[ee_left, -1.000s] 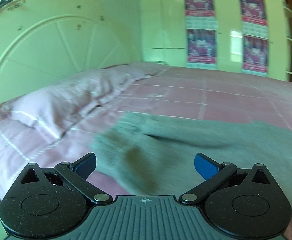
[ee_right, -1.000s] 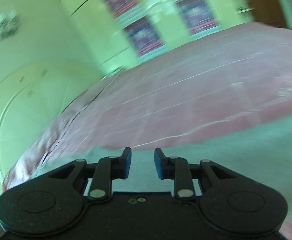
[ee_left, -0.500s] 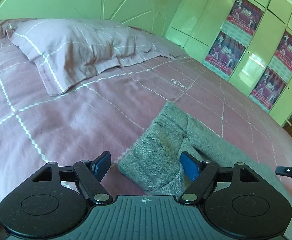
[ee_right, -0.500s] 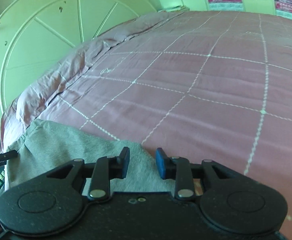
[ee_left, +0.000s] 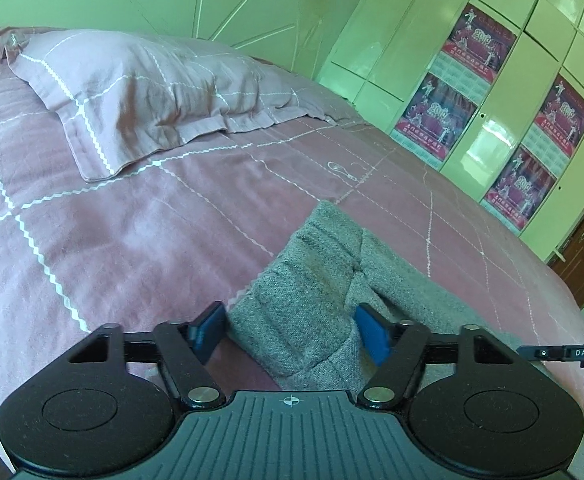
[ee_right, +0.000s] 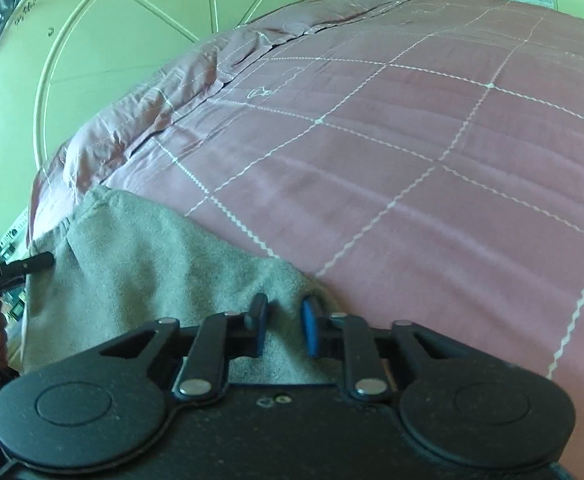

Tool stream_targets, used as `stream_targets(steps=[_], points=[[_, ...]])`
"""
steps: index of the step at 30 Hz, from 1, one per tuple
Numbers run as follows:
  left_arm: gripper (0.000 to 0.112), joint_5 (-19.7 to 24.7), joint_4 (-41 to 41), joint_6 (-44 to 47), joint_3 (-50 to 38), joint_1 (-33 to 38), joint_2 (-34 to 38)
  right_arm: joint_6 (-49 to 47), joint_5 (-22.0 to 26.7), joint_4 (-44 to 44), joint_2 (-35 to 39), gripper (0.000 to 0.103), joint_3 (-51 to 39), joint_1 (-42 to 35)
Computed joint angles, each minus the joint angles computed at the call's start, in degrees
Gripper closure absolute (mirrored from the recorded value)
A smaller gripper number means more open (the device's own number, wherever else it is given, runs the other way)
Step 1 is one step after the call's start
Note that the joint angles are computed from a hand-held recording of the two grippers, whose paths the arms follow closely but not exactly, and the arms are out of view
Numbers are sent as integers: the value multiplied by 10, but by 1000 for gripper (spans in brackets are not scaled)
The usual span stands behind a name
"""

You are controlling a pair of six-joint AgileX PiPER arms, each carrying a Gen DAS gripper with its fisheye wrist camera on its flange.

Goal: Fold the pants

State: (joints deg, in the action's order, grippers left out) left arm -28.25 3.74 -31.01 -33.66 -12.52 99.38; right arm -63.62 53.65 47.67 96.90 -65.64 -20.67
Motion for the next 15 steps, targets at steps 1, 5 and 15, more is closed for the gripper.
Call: stream_targets(steps=[1, 5, 15], points=[[54, -4, 9, -5, 4, 3, -2, -6, -13, -11, -12, 103, 5, 10], [68, -34, 19, 6, 8, 5, -15, -10, -92, 11, -67, 103, 31, 22], [52, -46, 67, -10, 16, 35, 1, 60, -176, 1, -64, 92, 83, 34]])
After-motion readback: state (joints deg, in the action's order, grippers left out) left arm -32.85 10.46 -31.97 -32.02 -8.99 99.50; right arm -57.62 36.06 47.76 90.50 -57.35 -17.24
